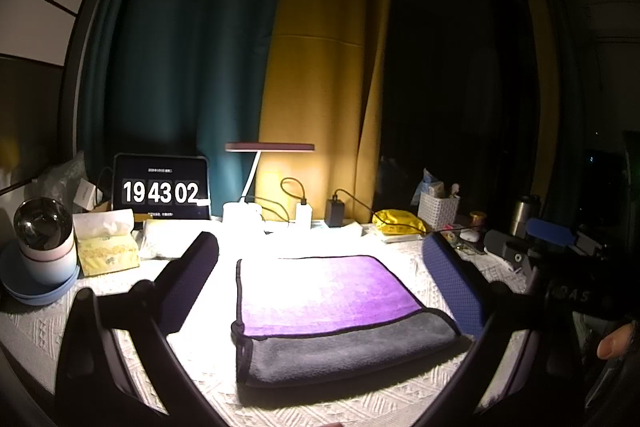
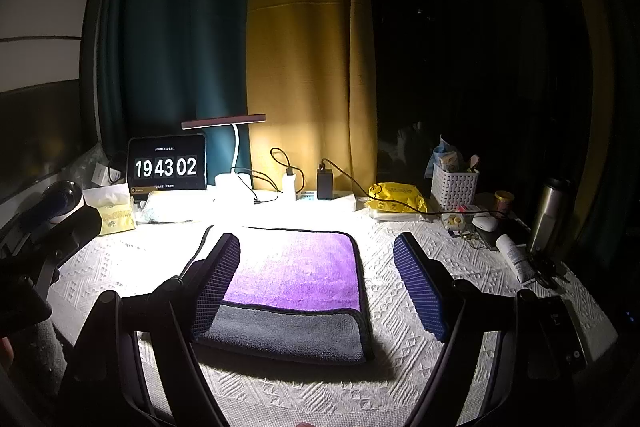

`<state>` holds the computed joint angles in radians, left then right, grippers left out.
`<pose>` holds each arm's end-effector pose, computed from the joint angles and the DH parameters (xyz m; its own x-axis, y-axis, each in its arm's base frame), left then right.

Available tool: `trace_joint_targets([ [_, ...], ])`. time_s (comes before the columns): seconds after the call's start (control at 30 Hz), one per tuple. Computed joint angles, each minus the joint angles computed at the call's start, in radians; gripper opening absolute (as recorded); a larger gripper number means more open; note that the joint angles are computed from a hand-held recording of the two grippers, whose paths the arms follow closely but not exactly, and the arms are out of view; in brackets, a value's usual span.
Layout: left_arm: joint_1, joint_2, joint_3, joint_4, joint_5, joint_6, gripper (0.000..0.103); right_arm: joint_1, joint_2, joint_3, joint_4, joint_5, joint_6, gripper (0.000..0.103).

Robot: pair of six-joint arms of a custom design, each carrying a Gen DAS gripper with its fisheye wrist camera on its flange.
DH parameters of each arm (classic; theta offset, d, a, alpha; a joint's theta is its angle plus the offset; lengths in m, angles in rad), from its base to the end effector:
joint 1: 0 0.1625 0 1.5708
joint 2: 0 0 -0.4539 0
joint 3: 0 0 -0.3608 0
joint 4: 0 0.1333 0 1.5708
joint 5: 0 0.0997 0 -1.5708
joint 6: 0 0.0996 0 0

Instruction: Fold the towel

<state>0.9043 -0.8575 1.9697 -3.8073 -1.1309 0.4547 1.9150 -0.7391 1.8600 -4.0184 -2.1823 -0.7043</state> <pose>-0.2211 -0.5653 0.2332 -0.7350 0.3804 -0.5613 0.6565 0.1918 -0.7296 0.2726 -0.5350 0.2204 -0.6778 0.0418 0.7340 -0.6829 0.3340 -0.6496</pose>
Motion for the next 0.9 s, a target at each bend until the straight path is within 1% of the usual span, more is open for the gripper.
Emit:
trace_joint_targets([
  [0.9, -0.006, 0.006, -0.005, 0.003, 0.002, -0.005, 0.102, -0.004, -0.004, 0.004, 0.008, -0.001, 0.004, 0.082],
])
